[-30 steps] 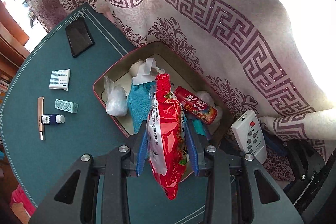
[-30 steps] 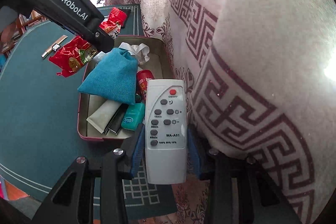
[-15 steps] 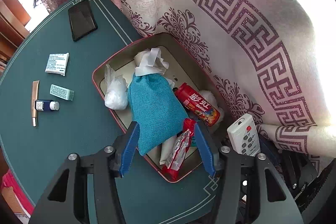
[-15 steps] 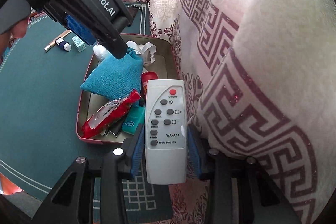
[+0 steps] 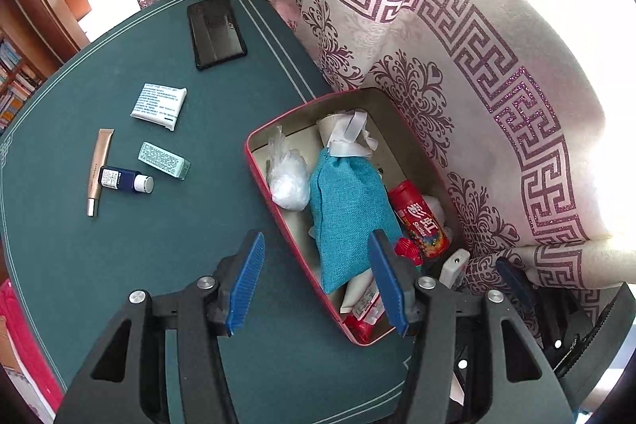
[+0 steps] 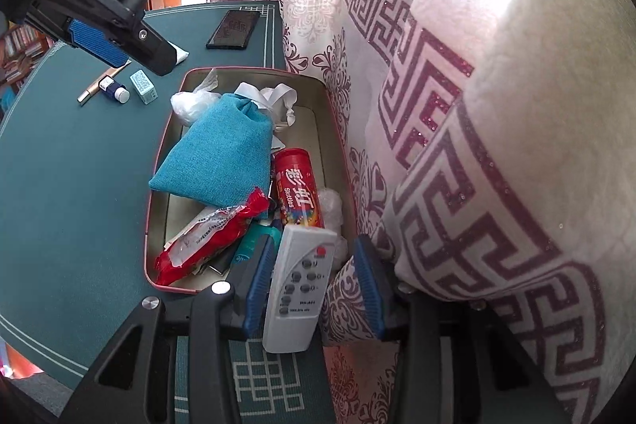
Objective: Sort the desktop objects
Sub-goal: 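Carry the snack packet and white remote into the red tin box and release both, then grasp the beige cosmetic tube with the left tool while the right tool grasps the teal box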
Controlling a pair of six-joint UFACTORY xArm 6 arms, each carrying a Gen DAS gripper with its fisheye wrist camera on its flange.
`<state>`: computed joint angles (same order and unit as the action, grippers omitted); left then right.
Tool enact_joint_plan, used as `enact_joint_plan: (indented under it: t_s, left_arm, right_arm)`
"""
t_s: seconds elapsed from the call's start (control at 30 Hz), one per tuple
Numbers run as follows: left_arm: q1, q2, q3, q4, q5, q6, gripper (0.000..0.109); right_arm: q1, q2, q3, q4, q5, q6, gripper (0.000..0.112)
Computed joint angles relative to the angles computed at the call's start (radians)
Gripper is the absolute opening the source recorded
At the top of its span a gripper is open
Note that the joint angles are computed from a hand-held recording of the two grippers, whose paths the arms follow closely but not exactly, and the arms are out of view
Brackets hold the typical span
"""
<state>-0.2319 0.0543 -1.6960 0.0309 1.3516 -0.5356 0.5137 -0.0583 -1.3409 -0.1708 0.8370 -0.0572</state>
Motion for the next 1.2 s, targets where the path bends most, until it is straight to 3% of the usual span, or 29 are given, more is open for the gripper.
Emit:
enact_joint_plan:
  t_s: [0.47,0.83,1.0,1.2]
  left_arm:
    - [0.054,-0.095,0.114,0.014,-0.02,-0.055,0.057]
    - [0.098,-0.178,0.213,0.015,-0.03,-0.088,0.057]
    - [0.121,-0.217,0.252,0.036,-0.025,-0.098,0.057]
    - [0.164,-0.262,0.304,0.048,-0.022,-0.123,0.057]
  right_arm:
    - [0.005,0.097,-0.123,0.078,0.042,-0.029,0.054]
    - [0.019,0.116,-0.17,0.136,0.137,-0.086,0.076]
    - [0.032,0.086,-0.137,0.122,0.167,-0.132,0.077]
    - [0.021,0.072,-0.126,0.232,0.143,-0.173,0.077]
